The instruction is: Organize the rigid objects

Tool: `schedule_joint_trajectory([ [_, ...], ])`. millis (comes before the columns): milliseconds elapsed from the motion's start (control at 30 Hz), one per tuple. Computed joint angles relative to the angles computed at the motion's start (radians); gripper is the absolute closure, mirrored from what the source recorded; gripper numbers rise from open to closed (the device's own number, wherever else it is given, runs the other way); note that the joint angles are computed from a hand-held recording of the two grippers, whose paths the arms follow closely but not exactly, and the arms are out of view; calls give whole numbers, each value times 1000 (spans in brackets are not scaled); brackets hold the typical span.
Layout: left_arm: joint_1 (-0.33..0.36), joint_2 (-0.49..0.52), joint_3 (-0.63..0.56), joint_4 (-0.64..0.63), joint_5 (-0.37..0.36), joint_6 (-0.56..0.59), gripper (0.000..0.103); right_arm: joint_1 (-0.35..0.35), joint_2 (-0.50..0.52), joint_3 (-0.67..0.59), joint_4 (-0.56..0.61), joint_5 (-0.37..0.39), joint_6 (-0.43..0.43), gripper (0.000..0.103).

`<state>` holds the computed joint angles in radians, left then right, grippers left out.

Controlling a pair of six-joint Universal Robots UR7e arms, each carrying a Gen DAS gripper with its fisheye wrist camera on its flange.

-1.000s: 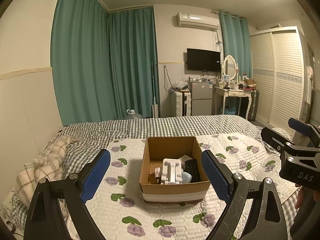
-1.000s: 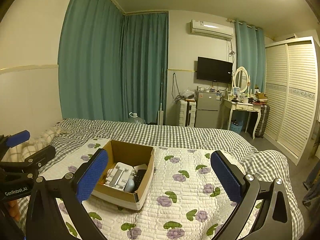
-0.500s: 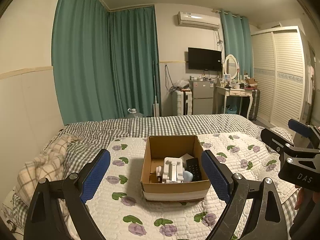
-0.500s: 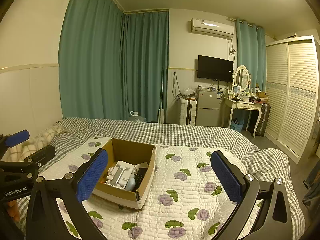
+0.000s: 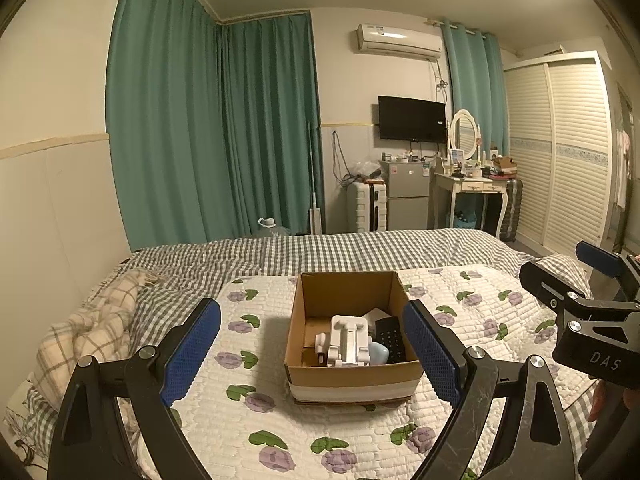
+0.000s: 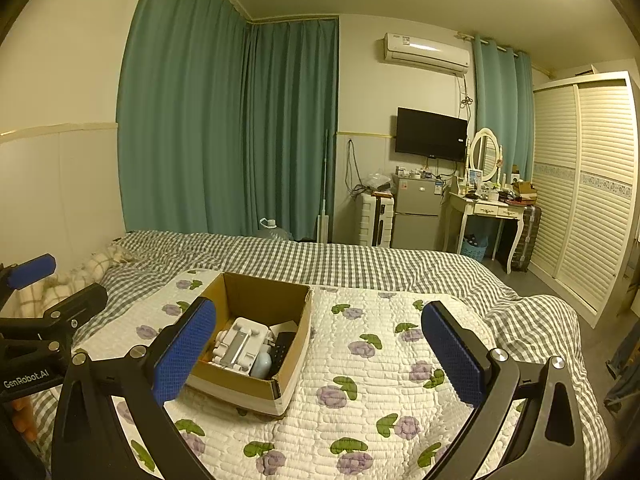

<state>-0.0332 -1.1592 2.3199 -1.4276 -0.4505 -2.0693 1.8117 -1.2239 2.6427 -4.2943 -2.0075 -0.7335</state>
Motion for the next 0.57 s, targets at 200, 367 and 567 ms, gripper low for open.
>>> schedule_joint_trajectory([
  [200,0,0,-1,1,-2,4,8,1,-8,1,5,-1,2,0],
  [367,0,1,-1,-2,-6,8,8,1,-9,3,6,-2,2,0],
  [567,1,-2,2,-5,-5,6,8,4,-10,1,14,-7,5,0],
])
